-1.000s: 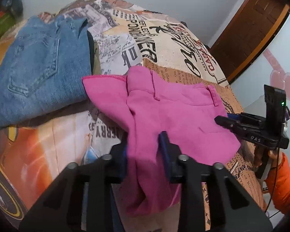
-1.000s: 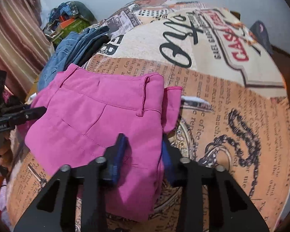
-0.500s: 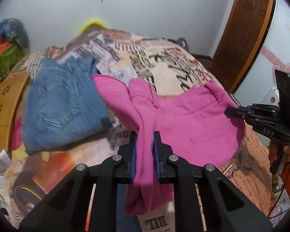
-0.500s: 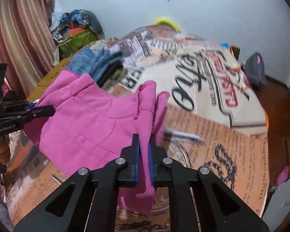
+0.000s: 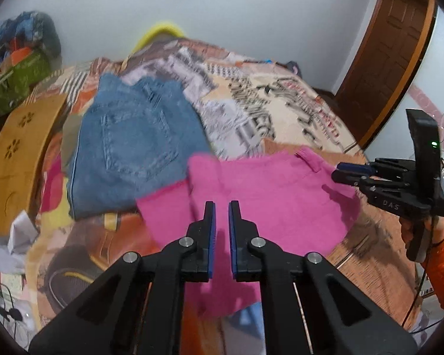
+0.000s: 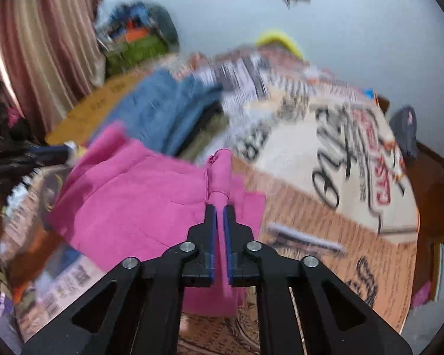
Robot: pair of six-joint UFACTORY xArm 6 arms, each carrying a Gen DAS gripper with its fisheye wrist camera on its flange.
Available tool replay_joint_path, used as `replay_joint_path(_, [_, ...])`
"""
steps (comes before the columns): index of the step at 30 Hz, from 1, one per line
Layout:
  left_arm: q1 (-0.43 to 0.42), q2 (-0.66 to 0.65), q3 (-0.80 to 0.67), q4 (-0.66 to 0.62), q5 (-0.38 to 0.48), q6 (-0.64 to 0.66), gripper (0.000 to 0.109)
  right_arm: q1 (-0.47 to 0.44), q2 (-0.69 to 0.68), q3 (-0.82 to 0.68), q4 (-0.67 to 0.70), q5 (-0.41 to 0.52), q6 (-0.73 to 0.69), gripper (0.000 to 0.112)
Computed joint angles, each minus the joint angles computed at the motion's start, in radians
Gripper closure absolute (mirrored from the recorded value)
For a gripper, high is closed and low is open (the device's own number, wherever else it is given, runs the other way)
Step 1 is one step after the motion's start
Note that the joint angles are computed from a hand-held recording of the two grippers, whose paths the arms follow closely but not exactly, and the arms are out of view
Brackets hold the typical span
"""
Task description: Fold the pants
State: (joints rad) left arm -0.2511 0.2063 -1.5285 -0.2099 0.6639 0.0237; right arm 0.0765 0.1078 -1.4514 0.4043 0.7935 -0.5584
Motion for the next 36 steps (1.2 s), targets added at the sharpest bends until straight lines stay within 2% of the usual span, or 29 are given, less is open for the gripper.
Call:
replay_joint_path(1, [0.003,-0.004,0.015,-0.003,0.002,-0.001,0.101,0.003,0.020,-0.005,-0.042,0.011,0.037,0.083])
replay_joint_path(3, [0.006,-0.003,0.029,0.010,0.003,-0.009,0.101,-0.004,0.027,0.012,-0.044,0.007,0.043,0.075])
replay_joint_path(4, [0.007,-0.001,0.035,0.023,0.007,-0.019,0.096,-0.012,0.027,0.021,-0.033,0.001,0.035,0.074])
replay_joint_path(6, [0.012,0.004,0.041,0.014,0.006,-0.023,0.084,-0.024,0.033,0.021,-0.028,0.011,0.033,0.073])
replay_joint_path(8, [0.018,-0.002,0.064,-0.007,-0.017,-0.024,0.059,-0.037,0.044,0.011,-0.016,0.030,0.028,0.068])
replay_joint_path(11, [0.019,-0.006,0.089,-0.013,-0.048,-0.042,0.046,-0.045,0.054,0.007,-0.003,0.030,0.028,0.060])
replay_joint_path(18, [0.025,0.036,0.071,-0.046,-0.012,-0.058,0.041,-0.057,0.184,-0.132,0.044,0.133,0.024,0.060])
replay_joint_path(20, [0.031,0.041,0.077,-0.078,-0.020,-0.054,0.036,-0.057,0.205,-0.158,0.067,0.162,0.012,0.060])
replay_joint_path(27, [0.051,0.096,0.047,-0.232,0.008,0.005,0.028,-0.073,0.272,-0.244,0.119,0.276,-0.014,0.060])
replay_joint_path(30, [0.067,0.130,0.018,-0.297,0.030,0.021,0.021,-0.080,0.274,-0.244,0.135,0.290,-0.027,0.061])
replay_joint_path(32, [0.077,0.142,0.007,-0.330,0.045,0.023,0.021,-0.077,0.274,-0.244,0.136,0.288,-0.036,0.068])
replay_joint_path(33, [0.076,0.139,0.013,-0.332,0.039,0.029,0.022,-0.077,0.272,-0.243,0.148,0.295,-0.047,0.075])
replay_joint_path(34, [0.074,0.136,0.015,-0.326,0.035,0.033,0.025,-0.078,0.272,-0.245,0.155,0.303,-0.053,0.079])
replay_joint_path(36, [0.069,0.133,0.014,-0.336,0.035,0.063,0.041,-0.074,0.263,-0.235,0.148,0.292,-0.057,0.082])
